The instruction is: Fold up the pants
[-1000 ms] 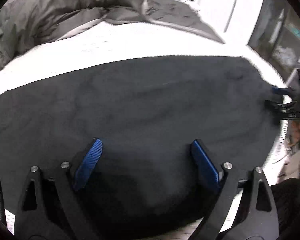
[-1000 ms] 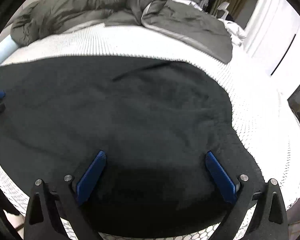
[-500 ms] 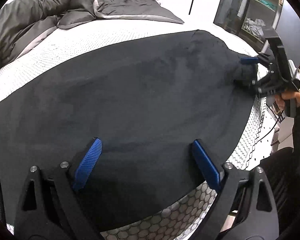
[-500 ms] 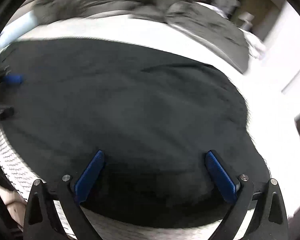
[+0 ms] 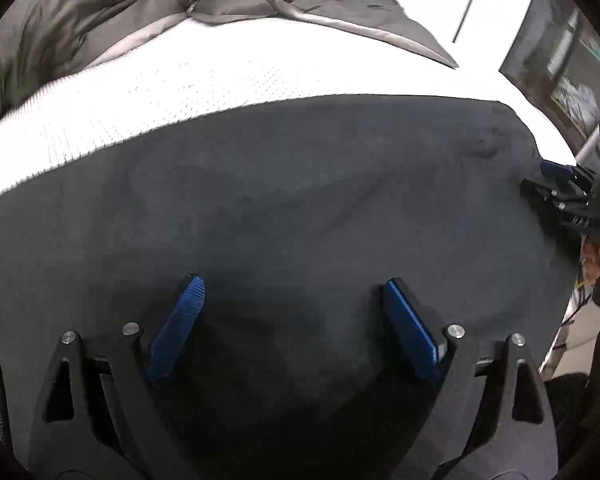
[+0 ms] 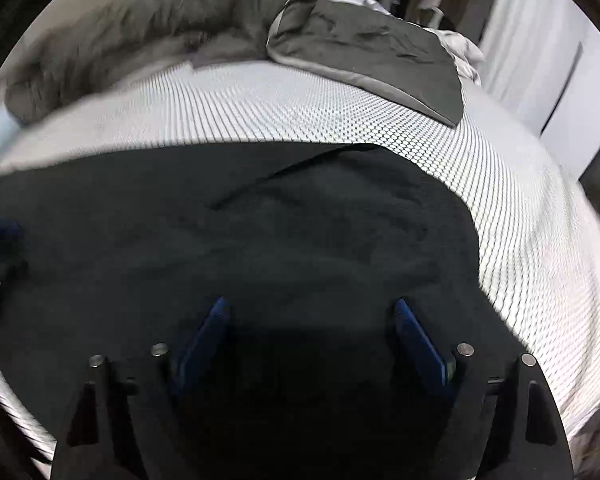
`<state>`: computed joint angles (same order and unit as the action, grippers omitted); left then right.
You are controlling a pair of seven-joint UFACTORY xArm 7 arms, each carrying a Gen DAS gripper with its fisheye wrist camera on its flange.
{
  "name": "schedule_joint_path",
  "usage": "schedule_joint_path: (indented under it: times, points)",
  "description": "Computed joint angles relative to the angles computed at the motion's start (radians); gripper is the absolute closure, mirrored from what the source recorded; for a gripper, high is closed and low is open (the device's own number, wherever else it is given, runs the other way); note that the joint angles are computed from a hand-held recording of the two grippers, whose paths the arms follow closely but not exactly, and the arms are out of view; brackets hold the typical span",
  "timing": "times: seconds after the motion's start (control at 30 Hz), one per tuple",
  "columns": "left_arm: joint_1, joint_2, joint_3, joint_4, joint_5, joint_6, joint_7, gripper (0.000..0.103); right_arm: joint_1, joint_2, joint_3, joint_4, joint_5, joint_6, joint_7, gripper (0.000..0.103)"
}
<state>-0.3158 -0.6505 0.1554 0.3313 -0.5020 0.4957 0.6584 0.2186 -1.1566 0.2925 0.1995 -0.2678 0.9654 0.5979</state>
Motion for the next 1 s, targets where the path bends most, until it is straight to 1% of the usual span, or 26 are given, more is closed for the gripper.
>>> schedule_joint_path:
  times: [0.03, 0.07, 0.1, 0.13, 0.17, 0.2, 0.23, 0.27, 0.33, 0.43, 0.47, 0.53, 0.57, 0.6, 0.63, 0.67, 0.7, 0.73, 0.77, 0.8, 0.83, 0.87, 0.9, 0.93, 0.97, 1.0]
  points:
    - [0.002, 0.0, -0.003, 0.0, 0.005, -0.003, 0.003, 0.013, -0.032, 0.026, 0.019, 0.008, -0.034, 0.003, -0.001, 0.018]
    - [0.011, -0.005, -0.014, -0.004, 0.018, -0.006, -0.001, 0.013, -0.073, 0.041, 0.051, 0.017, -0.07, 0.034, 0.02, 0.018]
    - [0.015, -0.011, -0.021, -0.011, 0.028, -0.013, -0.001, 0.013, -0.1, 0.032, 0.059, 0.016, -0.094, 0.058, 0.042, 0.018]
    - [0.015, -0.015, -0.021, -0.019, 0.034, -0.022, 0.002, 0.013, -0.131, 0.01, 0.063, 0.012, -0.114, 0.086, 0.076, 0.018]
    - [0.015, -0.018, -0.022, -0.023, 0.04, -0.027, 0.001, 0.013, -0.145, -0.021, 0.032, 0.001, -0.116, 0.092, 0.097, 0.018]
    - [0.018, -0.021, -0.024, -0.022, 0.047, -0.023, -0.006, 0.013, -0.139, -0.052, -0.005, -0.011, -0.106, 0.081, 0.102, 0.018]
    - [0.022, -0.022, -0.03, -0.016, 0.056, -0.014, -0.019, 0.013, -0.139, -0.071, -0.014, -0.015, -0.105, 0.067, 0.109, 0.019]
    - [0.026, -0.027, -0.027, -0.005, 0.063, 0.007, -0.027, 0.014, -0.139, -0.067, 0.005, -0.007, -0.114, 0.055, 0.116, 0.02]
    - [0.004, -0.028, -0.01, 0.015, 0.048, 0.012, -0.017, 0.014, -0.128, -0.032, 0.035, 0.019, -0.127, 0.018, 0.119, 0.02]
    - [0.01, 0.017, -0.032, 0.063, 0.067, -0.017, -0.023, 0.013, -0.111, 0.09, 0.026, 0.069, -0.119, -0.121, 0.113, 0.02]
    - [0.017, 0.057, -0.048, 0.091, 0.082, -0.032, -0.034, 0.013, -0.115, 0.151, 0.027, 0.089, -0.116, -0.173, 0.115, 0.02]
    - [-0.003, 0.123, -0.041, 0.13, 0.072, -0.074, -0.021, 0.013, -0.134, 0.293, 0.03, 0.142, -0.116, -0.277, 0.12, 0.02]
    - [-0.001, 0.157, -0.045, 0.148, 0.07, -0.083, -0.029, 0.013, -0.144, 0.363, 0.031, 0.166, -0.117, -0.33, 0.126, 0.02]
    - [0.016, 0.209, -0.056, 0.18, 0.081, -0.064, -0.058, 0.013, -0.162, 0.444, 0.04, 0.195, -0.11, -0.371, 0.124, 0.02]
    - [0.033, 0.251, -0.063, 0.205, 0.086, -0.034, -0.086, 0.013, -0.157, 0.503, 0.039, 0.226, -0.145, -0.372, 0.155, 0.02]
    - [0.032, 0.277, -0.048, 0.221, 0.055, -0.011, -0.081, 0.013, -0.171, 0.53, 0.074, 0.242, -0.159, -0.332, 0.174, 0.02]
    - [0.029, 0.273, -0.04, 0.218, 0.027, -0.013, -0.052, 0.013, -0.228, 0.587, 0.138, 0.281, -0.214, -0.249, 0.206, 0.02]
    - [0.037, 0.266, -0.046, 0.215, 0.025, -0.012, -0.037, 0.013, -0.257, 0.607, 0.171, 0.294, -0.272, -0.188, 0.25, 0.02]
    - [0.053, 0.258, -0.062, 0.21, 0.042, -0.014, -0.038, 0.013, -0.293, 0.615, 0.187, 0.3, -0.324, -0.132, 0.3, 0.02]
    - [0.06, 0.252, -0.067, 0.203, 0.047, -0.02, -0.029, 0.013, -0.315, 0.6, 0.18, 0.292, -0.347, -0.085, 0.348, 0.019]
    - [0.06, 0.25, -0.06, 0.198, 0.038, -0.023, -0.013, 0.013, -0.324, 0.577, 0.182, 0.284, -0.364, -0.024, 0.397, 0.018]
    - [0.059, 0.248, -0.055, 0.195, 0.027, -0.023, -0.001, 0.013, -0.356, 0.572, 0.194, 0.279, -0.387, 0.006, 0.434, 0.015]
    - [0.061, 0.245, -0.052, 0.193, 0.019, -0.023, 0.006, 0.013, -0.348, 0.553, 0.163, 0.259, -0.39, -0.006, 0.45, 0.014]
    - [0.065, 0.24, -0.054, 0.19, 0.016, -0.025, 0.007, 0.013, -0.303, 0.513, 0.091, 0.223, -0.367, -0.06, 0.444, 0.014]
    - [0.07, 0.227, -0.056, 0.185, 0.014, -0.026, 0.004, 0.014, -0.276, 0.491, 0.047, 0.204, -0.357, -0.092, 0.427, 0.014]
    - [0.075, 0.206, -0.053, 0.175, 0.01, -0.024, 0.001, 0.015, -0.246, 0.457, 0.024, 0.191, -0.349, -0.096, 0.413, 0.014]
